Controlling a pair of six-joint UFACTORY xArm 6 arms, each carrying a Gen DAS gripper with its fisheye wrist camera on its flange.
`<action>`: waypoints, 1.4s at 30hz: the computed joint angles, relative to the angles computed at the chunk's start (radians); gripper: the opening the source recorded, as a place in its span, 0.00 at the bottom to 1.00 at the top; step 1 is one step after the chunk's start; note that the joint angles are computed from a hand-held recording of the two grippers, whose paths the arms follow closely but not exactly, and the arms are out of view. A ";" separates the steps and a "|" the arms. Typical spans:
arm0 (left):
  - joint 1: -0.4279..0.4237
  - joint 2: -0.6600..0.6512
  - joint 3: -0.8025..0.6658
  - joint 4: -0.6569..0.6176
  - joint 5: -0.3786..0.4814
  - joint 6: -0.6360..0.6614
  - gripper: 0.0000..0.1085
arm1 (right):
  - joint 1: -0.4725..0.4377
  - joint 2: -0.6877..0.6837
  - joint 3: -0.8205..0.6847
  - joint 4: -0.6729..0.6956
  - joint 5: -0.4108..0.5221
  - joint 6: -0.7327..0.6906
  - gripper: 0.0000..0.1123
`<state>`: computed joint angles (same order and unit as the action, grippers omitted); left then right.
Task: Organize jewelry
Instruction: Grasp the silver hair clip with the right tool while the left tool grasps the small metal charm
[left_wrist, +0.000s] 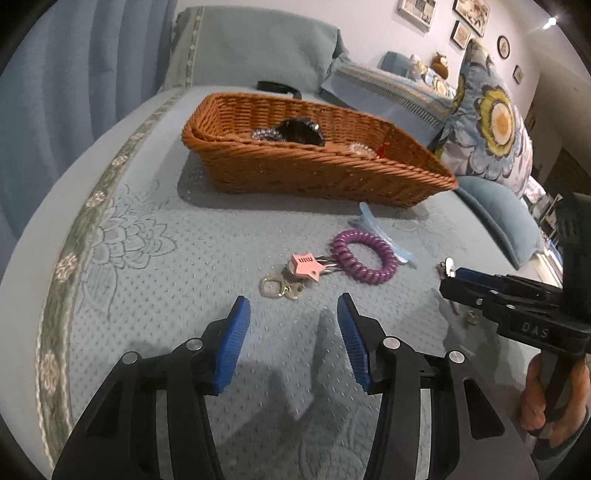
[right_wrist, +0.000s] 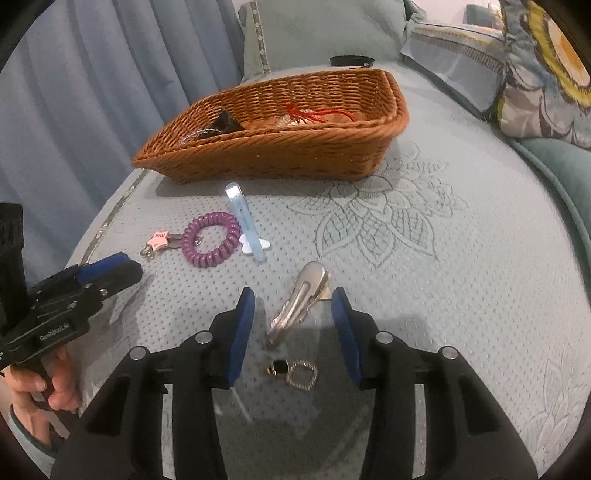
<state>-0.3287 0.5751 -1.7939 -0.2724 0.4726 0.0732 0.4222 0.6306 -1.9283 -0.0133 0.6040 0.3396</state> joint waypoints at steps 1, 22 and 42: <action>0.000 0.012 -0.019 0.012 0.008 -0.008 0.43 | 0.002 0.011 -0.017 -0.010 0.006 0.002 0.36; 0.015 -0.067 0.087 0.081 0.026 0.096 0.11 | 0.020 0.015 -0.012 0.084 -0.014 -0.179 0.16; 0.003 0.048 -0.079 0.182 0.052 -0.014 0.11 | 0.026 0.034 -0.037 0.045 -0.017 -0.150 0.15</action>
